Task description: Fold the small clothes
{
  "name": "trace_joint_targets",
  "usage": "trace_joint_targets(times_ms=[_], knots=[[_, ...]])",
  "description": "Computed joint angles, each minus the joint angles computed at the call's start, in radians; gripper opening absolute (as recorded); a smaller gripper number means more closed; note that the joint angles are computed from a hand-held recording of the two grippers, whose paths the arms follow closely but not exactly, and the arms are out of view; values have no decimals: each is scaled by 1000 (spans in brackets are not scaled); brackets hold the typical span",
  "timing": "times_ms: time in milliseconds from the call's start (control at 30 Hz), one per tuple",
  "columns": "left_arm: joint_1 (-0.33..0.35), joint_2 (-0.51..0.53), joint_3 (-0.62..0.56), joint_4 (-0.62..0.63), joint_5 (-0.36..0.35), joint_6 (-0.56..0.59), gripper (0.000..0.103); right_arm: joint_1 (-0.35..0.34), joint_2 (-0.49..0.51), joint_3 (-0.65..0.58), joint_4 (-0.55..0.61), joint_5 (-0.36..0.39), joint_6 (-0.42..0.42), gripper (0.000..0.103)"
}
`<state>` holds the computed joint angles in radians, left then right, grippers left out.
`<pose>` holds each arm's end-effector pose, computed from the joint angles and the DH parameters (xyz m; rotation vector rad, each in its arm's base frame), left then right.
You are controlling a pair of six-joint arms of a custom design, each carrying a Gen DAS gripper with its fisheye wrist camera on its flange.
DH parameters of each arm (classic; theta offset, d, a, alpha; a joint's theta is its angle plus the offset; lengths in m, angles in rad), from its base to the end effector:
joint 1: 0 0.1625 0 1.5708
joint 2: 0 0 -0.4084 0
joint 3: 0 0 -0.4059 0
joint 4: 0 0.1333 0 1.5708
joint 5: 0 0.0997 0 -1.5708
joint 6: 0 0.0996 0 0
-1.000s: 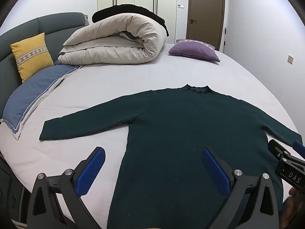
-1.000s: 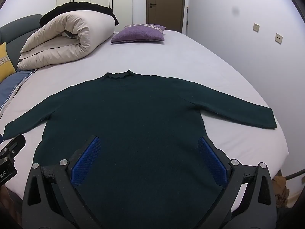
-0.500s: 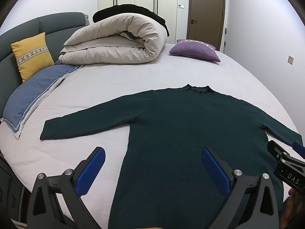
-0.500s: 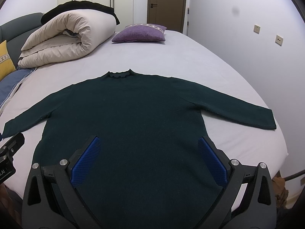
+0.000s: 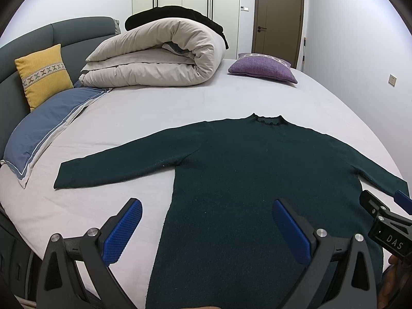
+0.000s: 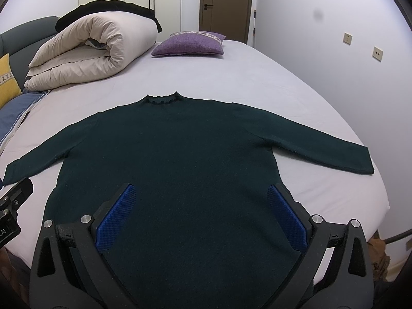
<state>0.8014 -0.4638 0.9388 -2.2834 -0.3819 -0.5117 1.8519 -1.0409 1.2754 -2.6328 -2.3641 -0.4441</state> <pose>-0.4166 -0.7546 0.1470 0.1015 2.0979 -1.0462 0.2596 -0.6746 0.4467 0.3936 -2.1542 0.8691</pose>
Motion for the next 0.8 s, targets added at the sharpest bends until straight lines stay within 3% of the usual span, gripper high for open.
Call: trace_joint_targets(times_ms=[800], knots=[[0,3,-1,-2,1,1,103,-1,-2,9,-3,2,-3,103]])
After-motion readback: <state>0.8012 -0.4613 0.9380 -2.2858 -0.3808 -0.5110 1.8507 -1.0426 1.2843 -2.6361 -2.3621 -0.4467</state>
